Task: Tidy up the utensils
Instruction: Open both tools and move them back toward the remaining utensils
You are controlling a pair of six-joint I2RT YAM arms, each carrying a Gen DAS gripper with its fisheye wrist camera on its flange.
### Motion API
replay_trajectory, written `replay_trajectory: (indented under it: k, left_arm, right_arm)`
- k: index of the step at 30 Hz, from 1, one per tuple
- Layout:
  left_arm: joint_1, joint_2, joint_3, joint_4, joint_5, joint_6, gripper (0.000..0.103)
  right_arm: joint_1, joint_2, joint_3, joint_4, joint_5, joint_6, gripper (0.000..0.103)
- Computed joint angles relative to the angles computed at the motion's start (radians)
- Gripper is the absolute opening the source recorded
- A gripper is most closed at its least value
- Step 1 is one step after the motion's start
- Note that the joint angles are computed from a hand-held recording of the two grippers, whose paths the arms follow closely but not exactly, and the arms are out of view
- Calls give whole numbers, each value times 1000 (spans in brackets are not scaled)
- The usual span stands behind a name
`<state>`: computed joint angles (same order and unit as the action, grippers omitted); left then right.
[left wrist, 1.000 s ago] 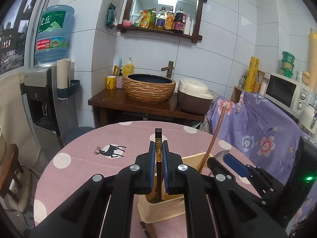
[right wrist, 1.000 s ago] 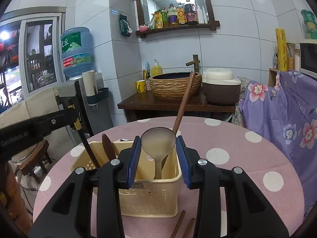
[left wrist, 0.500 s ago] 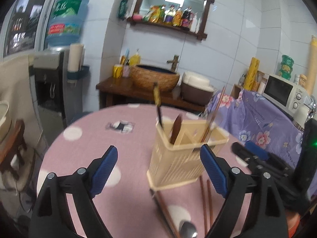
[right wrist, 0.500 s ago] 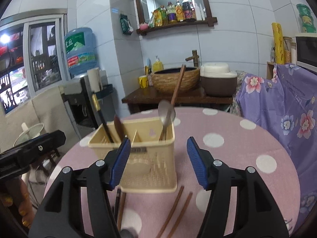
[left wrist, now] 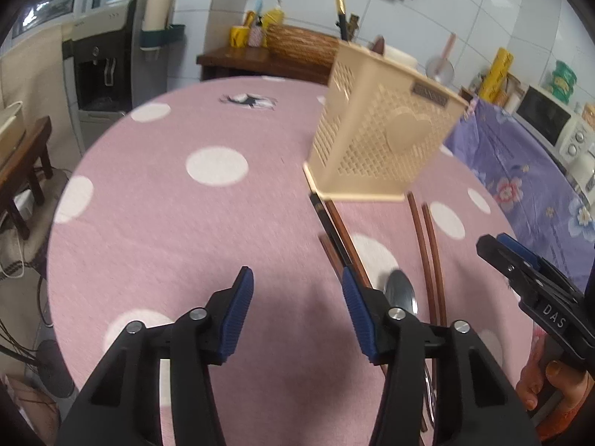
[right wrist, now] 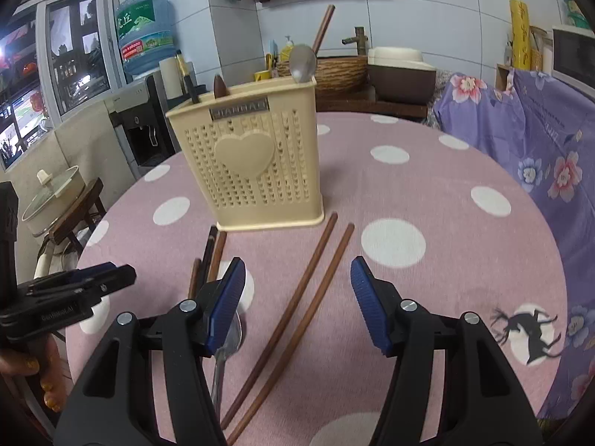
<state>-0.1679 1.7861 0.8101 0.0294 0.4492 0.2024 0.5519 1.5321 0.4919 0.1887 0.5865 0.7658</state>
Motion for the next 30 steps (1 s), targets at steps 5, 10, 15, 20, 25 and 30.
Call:
replay_trajectory:
  k: [5, 10, 15, 20, 25, 30]
  left_arm:
    - [-40, 3, -37, 9, -19, 18, 45]
    - [-103, -8, -89, 73, -96, 25, 45]
    - [-143, 19, -90, 94, -154, 19, 45]
    - [-173, 22, -107, 143, -217, 22, 45]
    - [-126, 14, -99, 110, -185, 47, 46]
    - [-65, -9, -87, 84, -144, 30, 45]
  right_arm:
    - [22, 10, -21, -5, 21, 41, 60]
    - [31, -4, -38, -7, 28, 65, 60]
    - [39, -8, -41, -16, 36, 74, 60]
    - [43, -17, -44, -27, 39, 82, 60]
    - [37, -23, -50, -34, 36, 87, 60]
    - [21, 2, -28, -15, -4, 65, 60]
